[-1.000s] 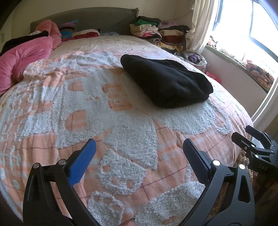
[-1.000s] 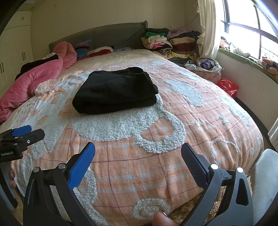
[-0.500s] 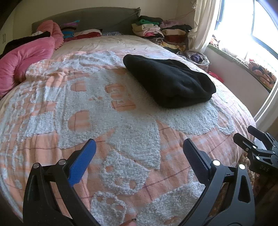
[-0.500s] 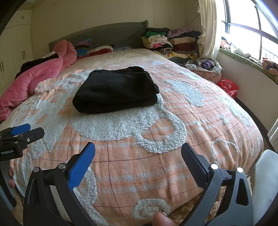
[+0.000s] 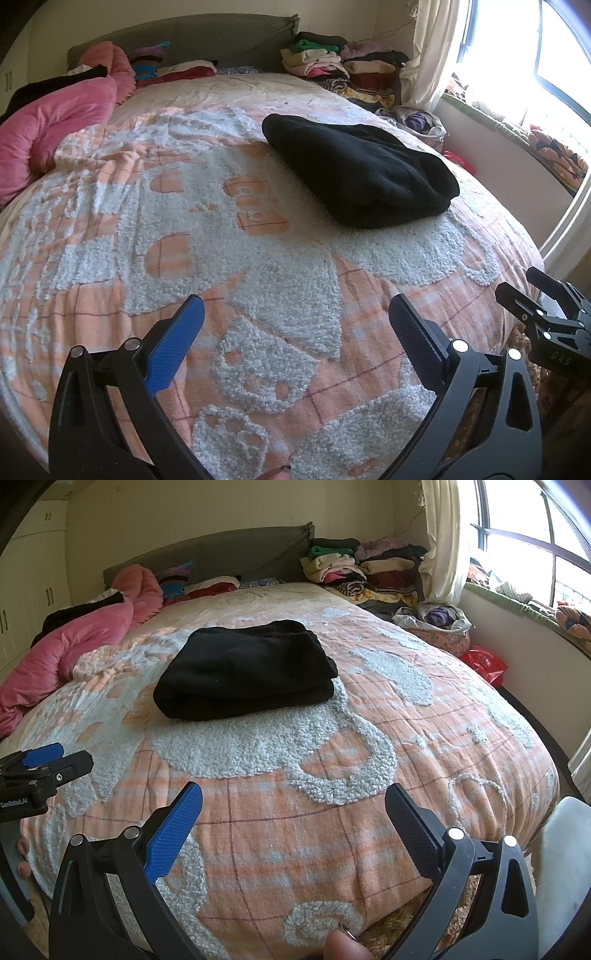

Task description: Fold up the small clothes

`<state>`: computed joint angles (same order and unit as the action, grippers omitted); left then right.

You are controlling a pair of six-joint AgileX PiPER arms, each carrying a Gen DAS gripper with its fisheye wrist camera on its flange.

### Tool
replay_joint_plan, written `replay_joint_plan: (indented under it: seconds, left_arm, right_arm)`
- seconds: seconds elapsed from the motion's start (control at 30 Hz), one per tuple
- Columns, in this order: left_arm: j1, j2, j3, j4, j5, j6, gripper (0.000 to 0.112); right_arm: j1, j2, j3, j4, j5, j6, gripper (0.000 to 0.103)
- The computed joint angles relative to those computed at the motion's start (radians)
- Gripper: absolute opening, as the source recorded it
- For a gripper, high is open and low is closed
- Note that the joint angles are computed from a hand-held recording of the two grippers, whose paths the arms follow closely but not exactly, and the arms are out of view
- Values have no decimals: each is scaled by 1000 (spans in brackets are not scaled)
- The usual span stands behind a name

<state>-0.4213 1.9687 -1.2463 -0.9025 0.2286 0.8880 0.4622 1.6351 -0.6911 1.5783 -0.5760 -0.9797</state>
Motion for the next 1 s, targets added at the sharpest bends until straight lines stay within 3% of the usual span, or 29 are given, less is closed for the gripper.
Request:
replay_joint_plan:
  seconds: [0.8,1.0]
  left_arm:
    - [-7,4,-12,115,5,-120,94]
    - [54,51,-89,184,127,-237,94]
  right_arm:
    - [0,0,4,5,-1,2,99]
    - [-101,-94,70,35,33,52,99]
